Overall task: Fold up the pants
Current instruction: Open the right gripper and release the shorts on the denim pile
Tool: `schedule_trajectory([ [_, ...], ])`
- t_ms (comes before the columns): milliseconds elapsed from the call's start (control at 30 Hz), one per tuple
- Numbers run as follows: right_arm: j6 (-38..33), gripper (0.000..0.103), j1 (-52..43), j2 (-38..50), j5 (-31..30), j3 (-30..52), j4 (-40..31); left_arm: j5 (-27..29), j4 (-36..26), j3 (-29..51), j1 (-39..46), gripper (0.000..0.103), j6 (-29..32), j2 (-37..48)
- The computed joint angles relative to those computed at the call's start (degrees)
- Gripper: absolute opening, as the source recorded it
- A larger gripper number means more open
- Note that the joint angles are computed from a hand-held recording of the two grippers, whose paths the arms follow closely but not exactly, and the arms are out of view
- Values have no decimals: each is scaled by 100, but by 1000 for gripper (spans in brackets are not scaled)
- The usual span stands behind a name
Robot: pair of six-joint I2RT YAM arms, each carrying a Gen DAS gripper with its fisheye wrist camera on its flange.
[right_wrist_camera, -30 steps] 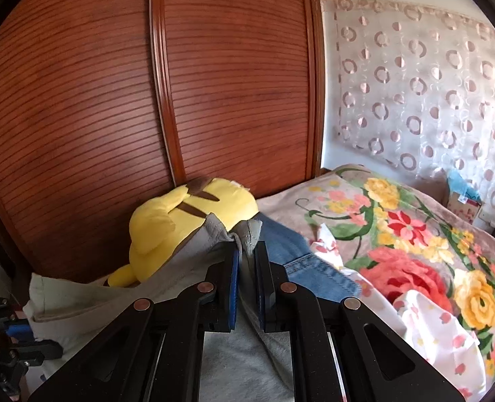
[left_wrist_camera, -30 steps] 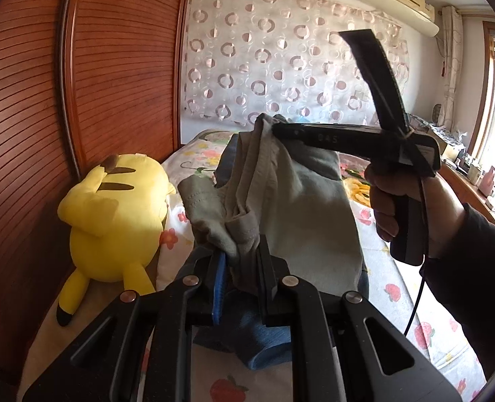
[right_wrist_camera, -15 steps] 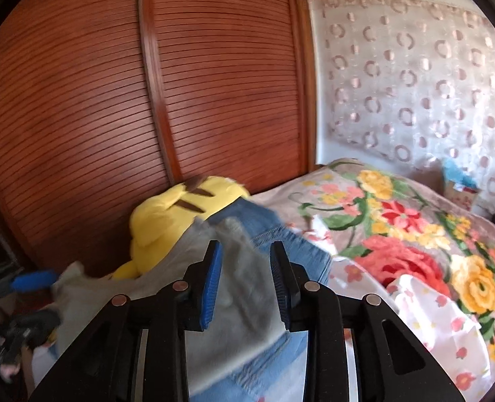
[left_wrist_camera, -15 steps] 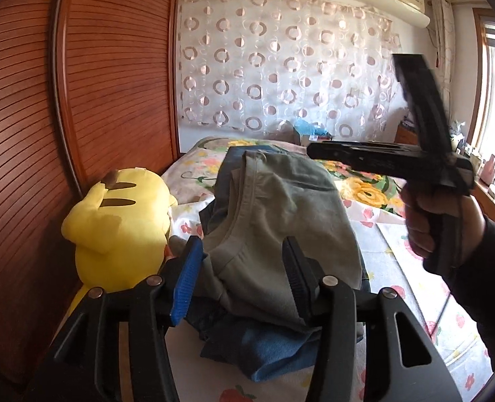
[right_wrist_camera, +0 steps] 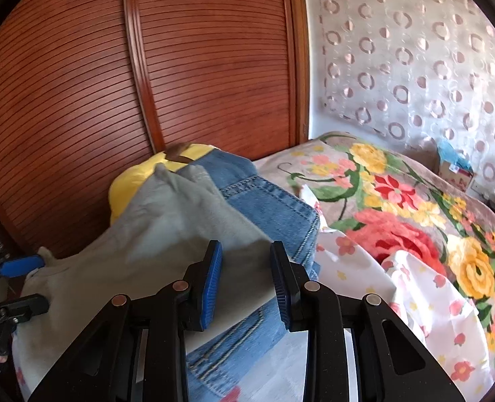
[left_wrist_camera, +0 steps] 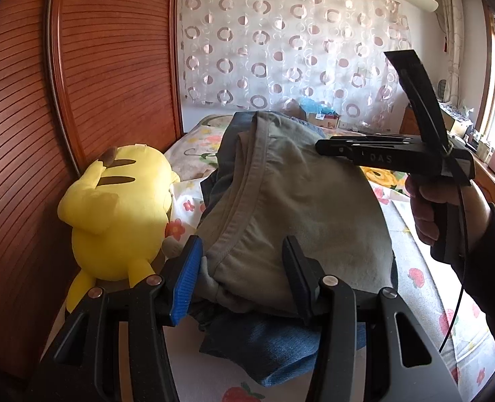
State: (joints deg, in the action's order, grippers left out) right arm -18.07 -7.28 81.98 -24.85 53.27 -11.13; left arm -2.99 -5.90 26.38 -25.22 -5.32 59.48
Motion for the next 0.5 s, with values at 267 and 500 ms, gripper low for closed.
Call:
schedule_trajectory([
  [267, 207, 38, 153, -355, 269, -353, 185, 185, 127, -94, 118, 53, 1, 62],
  [500, 251, 50, 319, -1328, 257, -1076, 189, 269, 79, -114, 160, 81, 21, -38],
])
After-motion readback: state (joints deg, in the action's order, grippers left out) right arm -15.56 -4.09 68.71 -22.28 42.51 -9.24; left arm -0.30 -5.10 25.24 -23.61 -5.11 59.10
